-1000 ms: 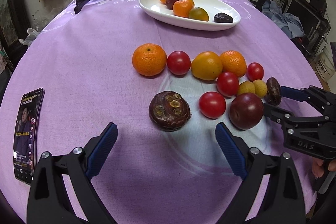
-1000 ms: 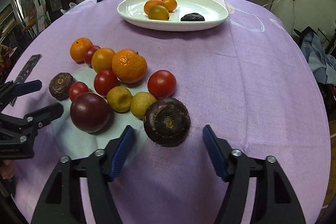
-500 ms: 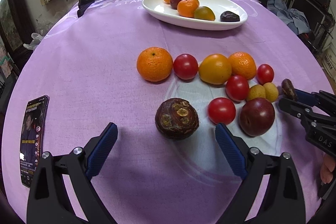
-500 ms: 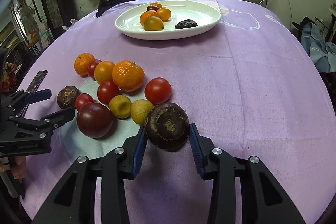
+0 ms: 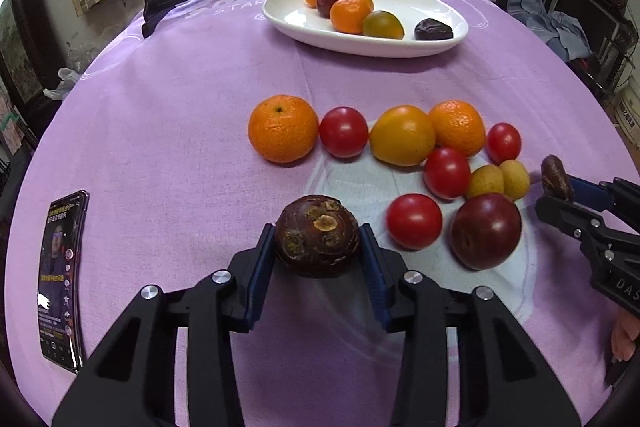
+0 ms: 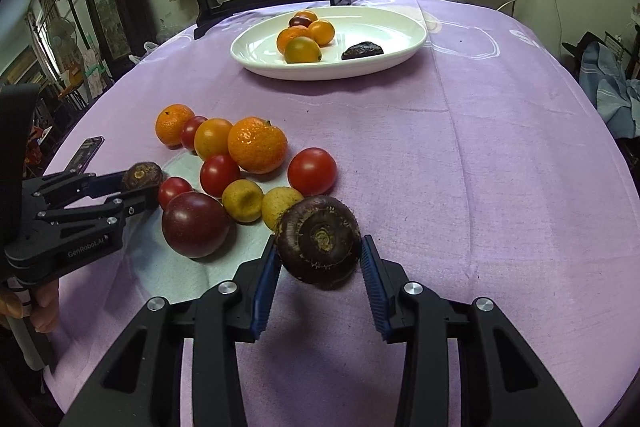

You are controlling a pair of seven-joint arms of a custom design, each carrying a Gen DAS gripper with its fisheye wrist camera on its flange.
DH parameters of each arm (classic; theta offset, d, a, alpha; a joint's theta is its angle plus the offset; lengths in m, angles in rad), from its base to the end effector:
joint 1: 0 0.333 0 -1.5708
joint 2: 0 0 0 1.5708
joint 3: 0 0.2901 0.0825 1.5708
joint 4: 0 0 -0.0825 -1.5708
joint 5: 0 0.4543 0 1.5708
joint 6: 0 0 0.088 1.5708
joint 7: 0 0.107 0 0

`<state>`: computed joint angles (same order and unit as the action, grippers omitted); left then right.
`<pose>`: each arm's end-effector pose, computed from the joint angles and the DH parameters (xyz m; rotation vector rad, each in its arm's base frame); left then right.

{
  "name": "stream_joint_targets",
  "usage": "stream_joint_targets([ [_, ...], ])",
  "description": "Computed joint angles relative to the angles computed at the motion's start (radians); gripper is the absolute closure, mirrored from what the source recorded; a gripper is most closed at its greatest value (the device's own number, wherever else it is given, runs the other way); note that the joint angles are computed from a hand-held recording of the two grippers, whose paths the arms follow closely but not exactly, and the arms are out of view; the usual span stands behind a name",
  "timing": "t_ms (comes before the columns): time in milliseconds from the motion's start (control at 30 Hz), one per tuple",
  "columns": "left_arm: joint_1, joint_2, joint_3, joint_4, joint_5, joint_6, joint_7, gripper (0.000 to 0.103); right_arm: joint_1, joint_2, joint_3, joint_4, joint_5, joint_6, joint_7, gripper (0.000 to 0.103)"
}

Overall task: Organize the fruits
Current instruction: 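Grasp a dark round fruit with the right gripper while the left gripper grasps a brown mangosteen, lift toward plate, then carry the mangosteen and dark fruit over the white plate and release both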

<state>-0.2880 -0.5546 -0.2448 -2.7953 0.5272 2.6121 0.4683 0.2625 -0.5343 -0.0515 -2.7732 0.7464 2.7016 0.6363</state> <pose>0.3850 -0.2209 0.3282 -2.0202 1.7071 -0.4467 0.4463 0.0750 0.3436 -2.1826 1.2439 -0.2432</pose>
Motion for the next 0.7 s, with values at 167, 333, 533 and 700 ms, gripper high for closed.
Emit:
stream_joint_targets([
  [167, -0.016, -0.052, 0.004, -0.030, -0.012, -0.002, -0.001, 0.062, 0.013, -0.028, -0.018, -0.015, 0.029, -0.001, -0.028, 0.062],
  [333, -0.031, -0.127, 0.008, -0.062, -0.019, -0.001, 0.005, 0.062, 0.018, -0.054, -0.027, -0.023, 0.049, -0.009, -0.050, 0.062],
  [533, -0.020, -0.171, 0.019, -0.054, -0.015, 0.021, 0.047, 0.062, 0.032, -0.115, -0.048, -0.027, 0.082, -0.015, -0.091, 0.062],
  [700, 0.020, -0.131, 0.021, 0.009, 0.006, 0.038, 0.068, 0.062, 0.047, -0.087, -0.047, 0.036, 0.094, -0.015, -0.130, 0.062],
])
